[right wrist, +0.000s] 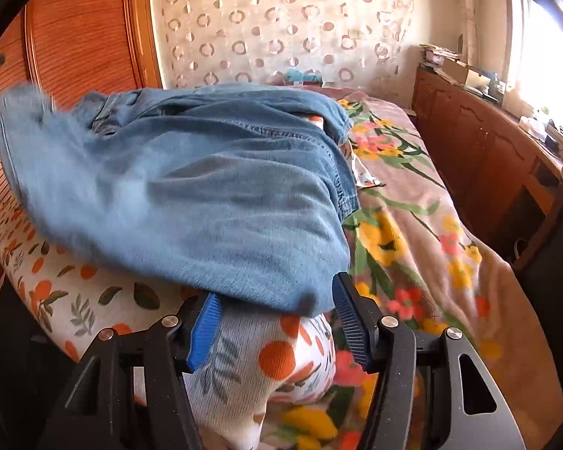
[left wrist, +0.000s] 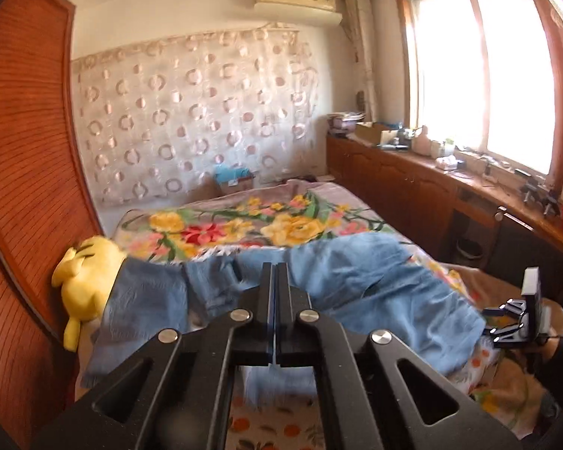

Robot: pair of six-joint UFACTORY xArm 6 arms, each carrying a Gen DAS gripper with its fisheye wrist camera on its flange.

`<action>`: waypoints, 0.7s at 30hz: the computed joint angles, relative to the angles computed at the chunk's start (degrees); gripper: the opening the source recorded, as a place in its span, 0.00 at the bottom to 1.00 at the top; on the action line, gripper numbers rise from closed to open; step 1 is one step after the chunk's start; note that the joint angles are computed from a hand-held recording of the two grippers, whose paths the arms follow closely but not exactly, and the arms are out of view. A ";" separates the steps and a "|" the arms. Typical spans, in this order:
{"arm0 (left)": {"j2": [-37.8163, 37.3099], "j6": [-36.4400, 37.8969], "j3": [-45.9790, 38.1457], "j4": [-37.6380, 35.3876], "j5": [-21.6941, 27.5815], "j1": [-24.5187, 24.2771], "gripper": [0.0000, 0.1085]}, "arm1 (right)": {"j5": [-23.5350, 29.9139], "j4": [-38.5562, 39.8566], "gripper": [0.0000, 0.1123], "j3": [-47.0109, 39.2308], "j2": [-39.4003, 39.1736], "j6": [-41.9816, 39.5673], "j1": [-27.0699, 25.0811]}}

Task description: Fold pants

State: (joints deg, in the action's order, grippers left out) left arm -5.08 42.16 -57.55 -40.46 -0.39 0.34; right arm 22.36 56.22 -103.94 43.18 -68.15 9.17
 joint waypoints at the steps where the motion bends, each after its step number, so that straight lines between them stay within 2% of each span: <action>1: 0.48 -3.30 -0.43 4.16 0.74 0.51 0.00 | -0.23 0.22 0.54 -0.07 0.10 0.22 0.03; 2: 0.80 -4.47 -0.26 6.34 1.26 0.75 0.00 | -0.68 0.00 0.54 0.25 -0.02 0.28 0.27; 4: 0.66 -3.14 0.81 6.01 2.98 1.11 0.00 | -1.64 -0.54 0.54 0.87 -0.33 -0.44 0.69; 7: 0.25 -0.58 3.05 2.89 5.41 1.81 0.00 | 0.35 -0.89 0.54 -0.17 0.15 1.23 0.09; 9: -0.56 -1.90 5.85 5.37 6.29 2.45 0.01 | 1.09 -0.91 0.55 -1.03 0.62 1.40 -0.23; 11: -1.39 -5.16 9.67 9.39 5.56 3.33 0.10 | 0.88 -0.45 0.55 -0.94 0.59 1.02 -0.26; 13: -2.03 -1.73 11.94 5.48 6.87 3.48 0.17 | 1.07 -0.26 0.55 -1.21 0.78 0.98 -0.44; 17: -1.44 4.94 16.43 -3.46 7.91 5.31 0.40 | 1.68 1.62 0.56 -1.16 0.80 0.04 -0.72; 21: -0.24 13.70 18.75 -16.10 9.19 6.59 0.44 | 2.70 2.62 0.56 -1.68 1.15 -0.11 -1.12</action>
